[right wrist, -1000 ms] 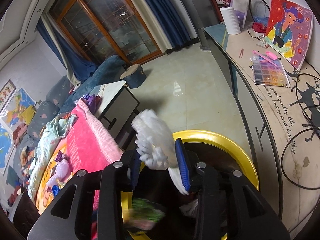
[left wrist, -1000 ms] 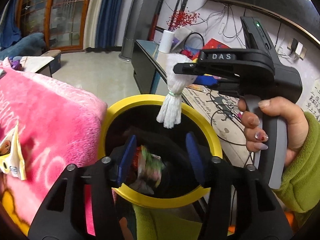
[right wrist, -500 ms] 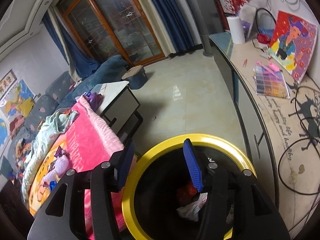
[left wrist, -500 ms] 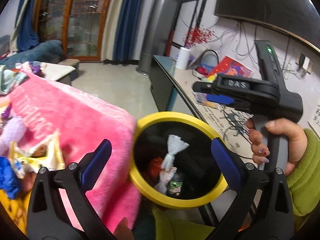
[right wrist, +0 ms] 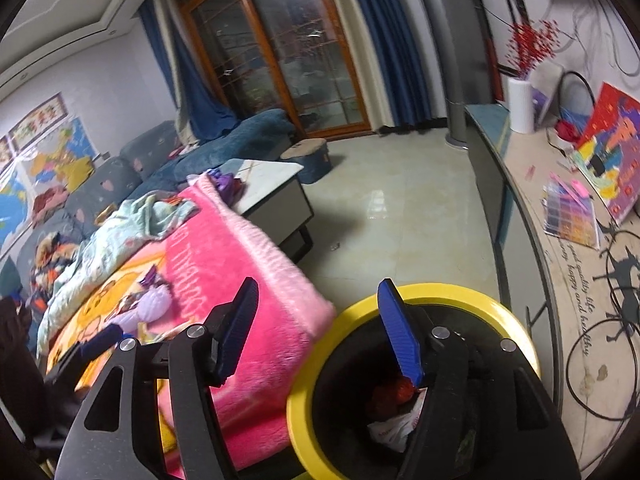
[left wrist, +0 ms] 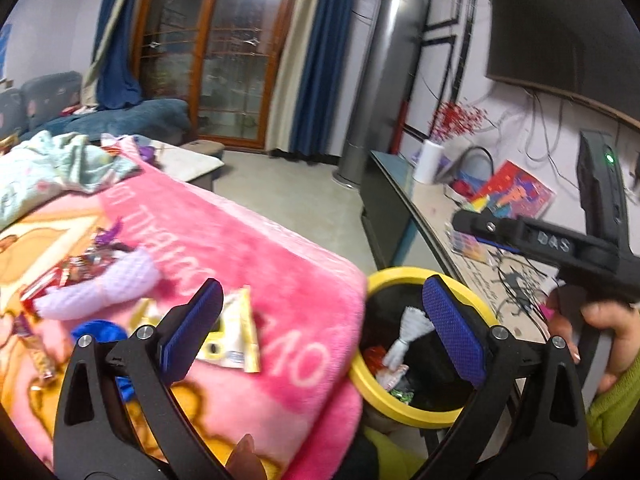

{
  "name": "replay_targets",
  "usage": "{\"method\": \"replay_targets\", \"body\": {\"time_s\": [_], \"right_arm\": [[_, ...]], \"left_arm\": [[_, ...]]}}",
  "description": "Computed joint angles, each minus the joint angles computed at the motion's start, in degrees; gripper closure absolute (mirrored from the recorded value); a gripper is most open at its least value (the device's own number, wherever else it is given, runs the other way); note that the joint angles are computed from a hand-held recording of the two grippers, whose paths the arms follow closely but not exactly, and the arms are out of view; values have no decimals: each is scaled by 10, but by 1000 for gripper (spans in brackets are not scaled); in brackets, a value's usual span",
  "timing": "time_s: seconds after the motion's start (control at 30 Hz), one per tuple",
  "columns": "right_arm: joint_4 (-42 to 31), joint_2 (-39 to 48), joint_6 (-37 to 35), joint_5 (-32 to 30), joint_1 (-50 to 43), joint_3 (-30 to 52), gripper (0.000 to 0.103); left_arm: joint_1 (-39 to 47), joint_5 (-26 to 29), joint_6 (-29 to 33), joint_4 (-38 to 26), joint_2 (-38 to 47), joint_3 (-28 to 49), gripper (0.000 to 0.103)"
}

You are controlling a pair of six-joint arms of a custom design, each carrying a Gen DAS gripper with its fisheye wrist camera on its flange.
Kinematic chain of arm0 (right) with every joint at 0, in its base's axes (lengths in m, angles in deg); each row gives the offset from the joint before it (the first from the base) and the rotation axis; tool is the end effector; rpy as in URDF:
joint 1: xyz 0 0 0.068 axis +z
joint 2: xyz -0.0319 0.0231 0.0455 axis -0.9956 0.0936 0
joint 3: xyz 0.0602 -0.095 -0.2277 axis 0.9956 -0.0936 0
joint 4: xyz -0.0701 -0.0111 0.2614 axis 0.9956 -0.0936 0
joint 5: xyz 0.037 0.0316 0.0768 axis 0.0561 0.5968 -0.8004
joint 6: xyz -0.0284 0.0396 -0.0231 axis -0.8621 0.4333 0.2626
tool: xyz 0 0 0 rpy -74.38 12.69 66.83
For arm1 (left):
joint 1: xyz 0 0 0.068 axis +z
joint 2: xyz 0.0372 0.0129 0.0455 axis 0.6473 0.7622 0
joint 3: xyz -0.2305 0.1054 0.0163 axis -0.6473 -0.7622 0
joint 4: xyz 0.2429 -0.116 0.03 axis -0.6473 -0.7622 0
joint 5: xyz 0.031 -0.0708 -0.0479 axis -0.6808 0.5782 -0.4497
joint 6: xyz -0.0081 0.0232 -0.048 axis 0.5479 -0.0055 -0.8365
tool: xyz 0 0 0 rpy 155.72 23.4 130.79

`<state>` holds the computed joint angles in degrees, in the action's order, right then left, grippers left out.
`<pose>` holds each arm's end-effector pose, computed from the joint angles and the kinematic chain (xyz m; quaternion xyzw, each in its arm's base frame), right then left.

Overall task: Collect trash
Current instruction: 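Return both open tools over the remaining trash on the blanket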

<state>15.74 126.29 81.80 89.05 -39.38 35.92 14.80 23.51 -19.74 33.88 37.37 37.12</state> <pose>0.1759 0.1560 0.2708 0.0467 0.8806 0.1433 0.4492 0.1721 -0.0844 0.2492 0.1220 0.8556 -0.1792 0.4700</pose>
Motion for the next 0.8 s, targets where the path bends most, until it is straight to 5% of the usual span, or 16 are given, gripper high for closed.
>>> {"method": "replay_targets", "body": {"time_s": [0.8], "right_arm": [[31, 188, -30, 43, 158, 132, 38]], "left_arm": [[355, 191, 47, -60, -55, 9, 11]]}}
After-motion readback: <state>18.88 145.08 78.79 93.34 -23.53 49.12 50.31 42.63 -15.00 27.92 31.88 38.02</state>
